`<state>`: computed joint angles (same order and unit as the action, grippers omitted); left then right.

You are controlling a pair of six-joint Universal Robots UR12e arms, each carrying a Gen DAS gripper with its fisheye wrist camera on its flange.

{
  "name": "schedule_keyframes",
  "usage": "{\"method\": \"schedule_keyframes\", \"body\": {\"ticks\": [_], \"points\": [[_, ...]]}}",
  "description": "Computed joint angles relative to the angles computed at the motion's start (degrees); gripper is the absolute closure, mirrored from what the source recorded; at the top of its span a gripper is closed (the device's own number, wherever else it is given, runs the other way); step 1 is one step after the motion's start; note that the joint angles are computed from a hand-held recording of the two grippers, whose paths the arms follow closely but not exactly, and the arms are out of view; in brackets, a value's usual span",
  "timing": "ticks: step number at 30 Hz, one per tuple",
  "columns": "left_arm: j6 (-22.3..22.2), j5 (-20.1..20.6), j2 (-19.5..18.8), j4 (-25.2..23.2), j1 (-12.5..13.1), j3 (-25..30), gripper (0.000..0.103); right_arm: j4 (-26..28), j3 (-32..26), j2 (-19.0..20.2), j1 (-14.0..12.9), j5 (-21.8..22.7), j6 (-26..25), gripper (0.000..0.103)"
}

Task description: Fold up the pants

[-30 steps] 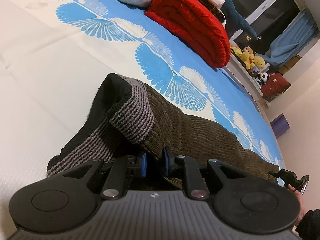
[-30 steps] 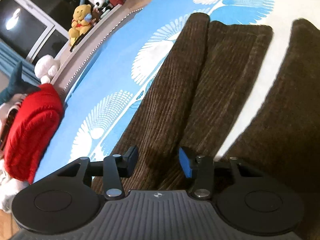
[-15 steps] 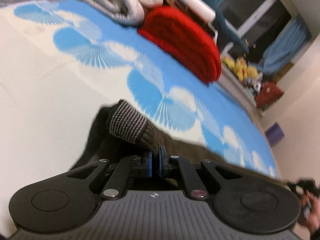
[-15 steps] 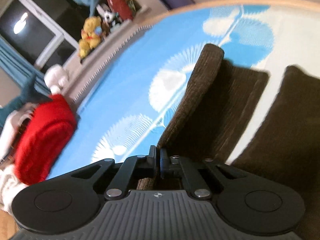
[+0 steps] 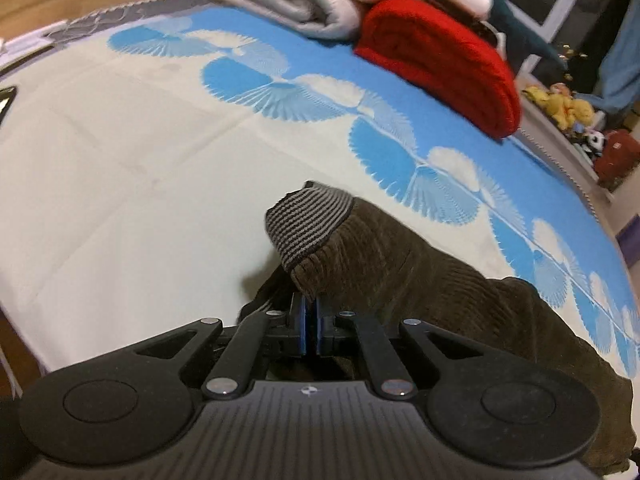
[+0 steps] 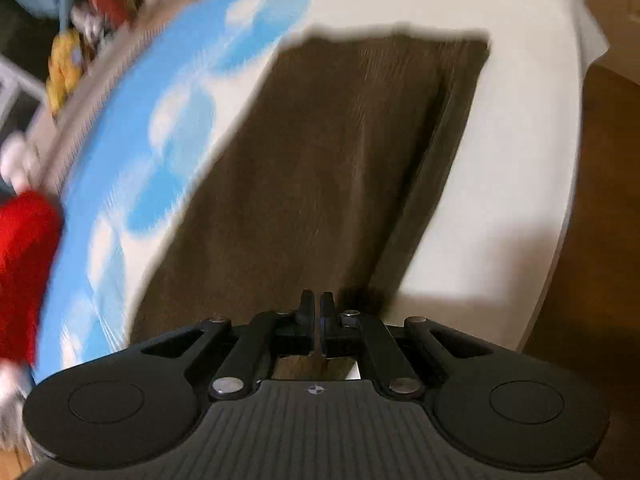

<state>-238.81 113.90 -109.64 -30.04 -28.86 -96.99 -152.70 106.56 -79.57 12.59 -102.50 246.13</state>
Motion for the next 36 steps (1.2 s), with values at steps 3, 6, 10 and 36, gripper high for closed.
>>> {"method": "schedule_keyframes", "body": {"ticks": [3, 6, 10, 36], "points": [[-3.14, -1.74, 1.82, -3.18, 0.54, -0.18, 0.097, -0.28, 1.11, -1.76, -1.19, -2.54, 2.49, 0.098], [0.23, 1.68, 2.54, -1.44, -0.53, -1.05, 0.09, -6.72, 3.96, -2.98, -2.42, -5.51, 4.37, 0.098], [4.85, 0.99, 1.35, -0.83, -1.05, -1.31, 0.09, -13.5, 7.09, -1.55, -3.18, -10.43, 4.74, 0.09], [18.09, 2.62, -6.85, 2.99, -1.45, 6.41, 0.084, -22.76, 5.74, 5.61, -8.84, -7.31, 3.51, 0.09]]}}
